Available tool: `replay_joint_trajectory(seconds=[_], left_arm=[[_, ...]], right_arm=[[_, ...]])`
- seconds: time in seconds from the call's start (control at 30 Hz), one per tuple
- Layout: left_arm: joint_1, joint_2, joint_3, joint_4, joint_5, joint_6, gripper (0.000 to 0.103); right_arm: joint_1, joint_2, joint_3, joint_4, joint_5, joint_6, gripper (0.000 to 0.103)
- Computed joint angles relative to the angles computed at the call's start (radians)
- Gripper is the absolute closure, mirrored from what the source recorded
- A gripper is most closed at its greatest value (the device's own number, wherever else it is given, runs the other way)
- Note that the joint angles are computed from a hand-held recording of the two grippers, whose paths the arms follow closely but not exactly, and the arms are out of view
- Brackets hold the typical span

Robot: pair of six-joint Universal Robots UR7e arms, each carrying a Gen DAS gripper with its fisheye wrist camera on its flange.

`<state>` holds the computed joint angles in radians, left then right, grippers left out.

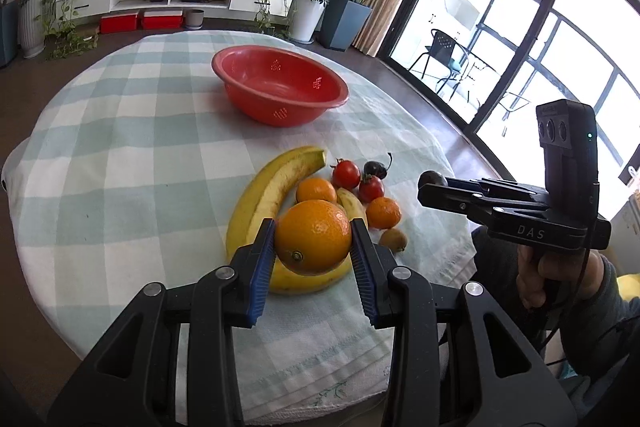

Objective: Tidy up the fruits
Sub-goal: 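Carry the orange and plum into the red bowl and open both tools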

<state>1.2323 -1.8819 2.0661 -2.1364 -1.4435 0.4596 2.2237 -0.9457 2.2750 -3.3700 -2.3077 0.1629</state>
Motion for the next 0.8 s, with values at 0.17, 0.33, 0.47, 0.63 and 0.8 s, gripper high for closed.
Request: replay_joint_trajectory(seconds=[0.17, 0.33, 0.47, 0.63, 0.8], left_arm=[[-0.056, 0.097, -0.105, -0.017, 0.047, 0.043, 0.069], [-0.108, 0.27, -0.237, -0.038, 0.107, 0.085, 0.069], [-0.13, 0.412, -0.328, -0.049, 0.17, 0.11, 0.069], [-0.123, 0.553, -0.393, -0.055, 0.25, 0.124, 0.069], [-0.122, 0.613, -0.365, -0.131, 0.318, 0.183, 0.069]], right_arm=[[-0.028, -0.035, -0.075, -0.004, -0.023, -0.133, 0.071], [-0.081, -0.013, -0.219, 0.063, 0.007, -0.255, 0.071], [-0.119, 0.04, -0.335, 0.143, 0.012, -0.319, 0.071], [-0.179, 0.08, -0.422, 0.283, 0.031, -0.312, 0.071], [-0.219, 0.11, -0.471, 0.382, 0.007, -0.323, 0.071]])
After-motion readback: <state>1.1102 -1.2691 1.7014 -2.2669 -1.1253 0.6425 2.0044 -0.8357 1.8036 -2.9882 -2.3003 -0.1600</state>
